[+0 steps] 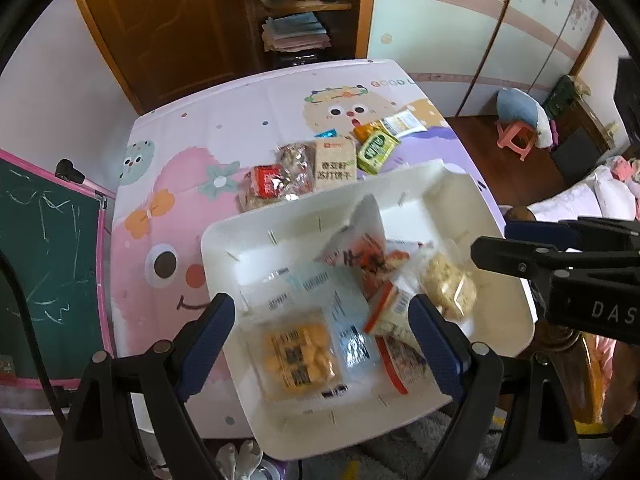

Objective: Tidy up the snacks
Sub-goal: 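Withdraw both open grippers from the tray toward the snack pile, then grasp the red-labelled bread bag with the left gripper while the right grasps the green packet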

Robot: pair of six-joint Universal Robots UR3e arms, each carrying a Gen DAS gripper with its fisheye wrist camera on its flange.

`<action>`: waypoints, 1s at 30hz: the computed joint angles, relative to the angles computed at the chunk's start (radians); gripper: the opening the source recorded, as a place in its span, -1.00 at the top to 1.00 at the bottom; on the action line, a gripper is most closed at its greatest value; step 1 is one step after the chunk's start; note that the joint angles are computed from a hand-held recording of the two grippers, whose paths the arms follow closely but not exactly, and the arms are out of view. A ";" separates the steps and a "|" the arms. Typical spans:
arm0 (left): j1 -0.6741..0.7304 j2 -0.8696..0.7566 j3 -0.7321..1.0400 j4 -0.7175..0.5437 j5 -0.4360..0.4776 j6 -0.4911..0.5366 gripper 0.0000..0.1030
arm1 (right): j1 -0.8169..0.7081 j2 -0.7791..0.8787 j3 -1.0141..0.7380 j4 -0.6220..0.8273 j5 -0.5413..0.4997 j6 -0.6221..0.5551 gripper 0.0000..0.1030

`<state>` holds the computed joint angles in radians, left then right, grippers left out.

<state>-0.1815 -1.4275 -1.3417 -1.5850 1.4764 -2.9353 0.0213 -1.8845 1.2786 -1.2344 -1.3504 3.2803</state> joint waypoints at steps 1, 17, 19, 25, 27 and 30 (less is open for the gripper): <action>0.007 -0.016 0.010 0.005 -0.003 0.002 -0.71 | -0.007 0.008 -0.003 -0.004 0.001 0.000 0.08; 0.117 -0.446 0.319 0.092 -0.053 -0.092 -0.71 | -0.111 0.307 -0.092 -0.198 -0.019 0.061 0.07; 0.121 -0.500 0.348 0.102 -0.058 -0.128 -0.71 | -0.122 0.371 -0.103 -0.234 -0.013 0.093 0.07; 0.146 -0.684 0.482 0.051 -0.115 -0.242 -0.71 | -0.151 0.534 -0.089 -0.346 0.000 0.182 0.07; 0.153 -0.730 0.518 0.035 -0.118 -0.263 -0.71 | -0.155 0.583 -0.086 -0.368 -0.004 0.209 0.07; 0.161 -0.777 0.543 0.023 -0.124 -0.276 -0.71 | -0.155 0.643 -0.087 -0.386 -0.018 0.235 0.07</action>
<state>-0.0202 -2.2050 -0.7986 -1.5625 1.3525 -3.2112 -0.1332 -1.2413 1.1913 -1.6207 -1.3680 3.5155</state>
